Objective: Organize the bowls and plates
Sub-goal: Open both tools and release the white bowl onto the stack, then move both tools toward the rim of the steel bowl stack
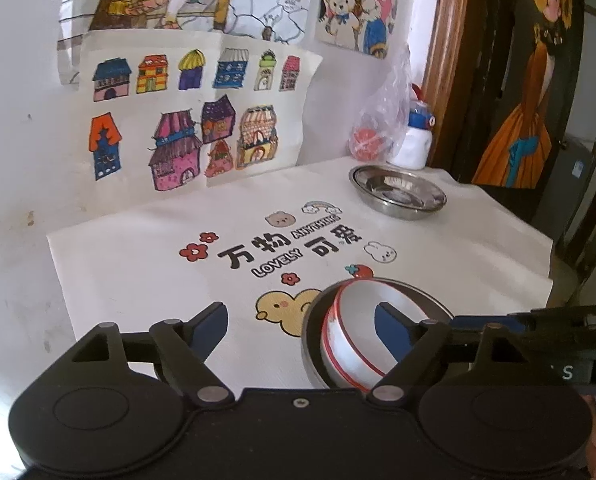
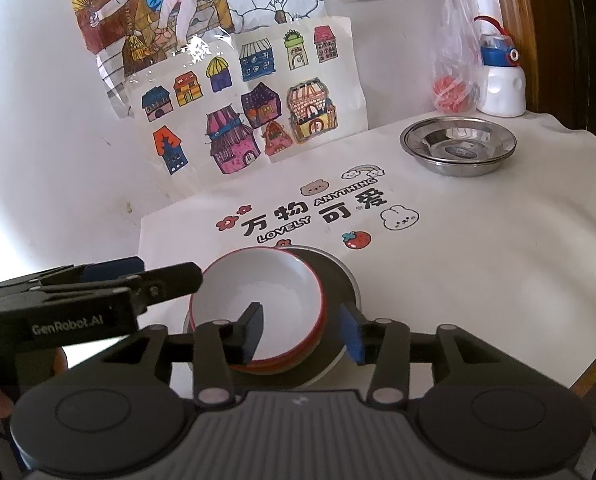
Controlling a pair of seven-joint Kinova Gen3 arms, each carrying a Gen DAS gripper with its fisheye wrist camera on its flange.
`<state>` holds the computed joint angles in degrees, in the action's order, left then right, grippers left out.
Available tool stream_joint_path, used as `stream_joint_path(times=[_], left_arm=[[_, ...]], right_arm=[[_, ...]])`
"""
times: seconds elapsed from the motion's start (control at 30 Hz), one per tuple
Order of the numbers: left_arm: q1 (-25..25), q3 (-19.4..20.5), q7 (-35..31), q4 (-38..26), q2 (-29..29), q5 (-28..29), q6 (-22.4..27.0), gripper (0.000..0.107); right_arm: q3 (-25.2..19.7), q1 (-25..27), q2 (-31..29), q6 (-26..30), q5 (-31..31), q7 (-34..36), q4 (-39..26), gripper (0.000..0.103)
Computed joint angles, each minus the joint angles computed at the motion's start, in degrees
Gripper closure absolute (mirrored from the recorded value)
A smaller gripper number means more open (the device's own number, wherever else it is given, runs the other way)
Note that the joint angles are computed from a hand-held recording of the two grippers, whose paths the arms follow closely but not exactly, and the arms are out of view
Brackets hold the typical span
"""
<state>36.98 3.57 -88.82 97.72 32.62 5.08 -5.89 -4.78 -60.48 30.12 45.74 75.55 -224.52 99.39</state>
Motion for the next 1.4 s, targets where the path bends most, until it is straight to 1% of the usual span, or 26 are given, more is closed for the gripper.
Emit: stream_joint_path(times=[0.03, 0.07, 0.1, 0.17, 0.2, 0.27, 0.3, 0.37, 0.47, 0.53, 0.63, 0.7, 0.77, 0.83, 0.9, 1.03, 1.13, 1.4], left_arm=[[-0.3, 0.22, 0.13, 0.26, -0.16, 0.08, -0.29, 0.024], [-0.52, 0.32, 0.28, 0.58, -0.33, 0.22, -0.64, 0.023], [-0.49, 0.18, 0.38, 0.85, -0.51, 0.42, -0.93, 0.022], [-0.6, 0.07, 0.46, 1.46, -0.89, 0.71, -1.55, 0.019], [-0.65, 0.03, 0.46, 1.78, -1.09, 0.83, -1.88, 0.019], [-1.05, 0.34, 0.37, 2.6, -1.56, 0.88, -2.66, 0.014], [-1.1, 0.3, 0.28, 3.07, -1.83, 0.99, -3.05, 0.013], [-0.9, -0.14, 0.03, 4.17, -2.37, 1.47, -4.26, 0.007], [-0.44, -0.88, -0.6, 6.12, -3.38, 2.65, -6.06, 0.005], [-0.38, -1.13, -1.16, 7.09, -3.93, 3.4, -6.65, 0.005], [-0.5, -1.27, -2.04, 8.01, -4.35, 4.3, -6.78, 0.005], [-0.04, -2.02, -2.82, 8.04, -4.33, 5.09, -6.06, 0.005], [1.23, -3.67, -3.6, 7.87, -4.15, 6.42, -5.22, 0.005], [1.24, -3.85, -3.8, 7.56, -4.01, 6.96, -4.23, 0.005], [0.07, -2.74, -3.49, 7.14, -3.83, 6.49, -3.07, 0.005], [1.02, -3.89, -3.19, 5.99, -3.42, 6.04, -0.59, 0.005], [-0.09, -2.64, -2.36, 4.88, -3.04, 4.79, 1.48, 0.005], [-4.15, 2.04, -0.09, 1.44, -1.61, 0.23, 7.5, 0.005]], right_arm=[[-0.05, -0.19, 0.07, 0.71, -0.5, 0.51, -0.32, 0.046], [-0.09, -0.35, 0.07, 1.36, -1.03, 1.07, -0.54, 0.043], [-0.06, -0.57, 0.03, 1.83, -1.29, 1.28, -0.62, 0.042], [0.08, -0.97, -0.53, 1.77, -0.4, 0.02, 0.29, 0.033], [0.0, -1.09, -0.8, 1.86, 0.12, -0.51, 0.73, 0.031], [-0.44, -1.46, -1.27, 3.09, 0.37, -0.61, 1.4, 0.021], [-0.69, -1.65, -1.52, 3.83, 0.41, -0.66, 1.74, 0.018], [-1.16, -1.99, -2.15, 5.07, 1.09, -1.49, 2.79, 0.009], [-2.32, -1.98, -3.45, 6.2, 2.56, -3.25, 5.19, 0.001], [-3.38, -1.59, -4.08, 7.08, 2.23, -2.36, 6.17, 0.0], [-4.62, -0.76, -4.83, 7.91, 0.02, 1.48, 6.61, 0.0], [-4.95, -0.32, -5.1, 8.08, -1.04, 3.55, 6.78, 0.0], [-5.19, 0.48, -5.17, 7.86, -3.1, 6.9, 6.16, 0.0], [-4.99, 0.9, -4.88, 8.18, -5.27, 10.31, 5.16, 0.0], [-4.46, 0.95, -4.45, 8.66, -6.8, 12.76, 4.23, 0.0], [-3.51, 1.8, -4.25, 7.64, -8.98, 16.74, 3.14, 0.0], [-3.05, 2.89, -4.19, 6.58, -11.41, 21.73, 1.92, 0.0], [-1.49, 6.16, -4.94, 1.07, -18.38, 34.21, -0.23, 0.0]])
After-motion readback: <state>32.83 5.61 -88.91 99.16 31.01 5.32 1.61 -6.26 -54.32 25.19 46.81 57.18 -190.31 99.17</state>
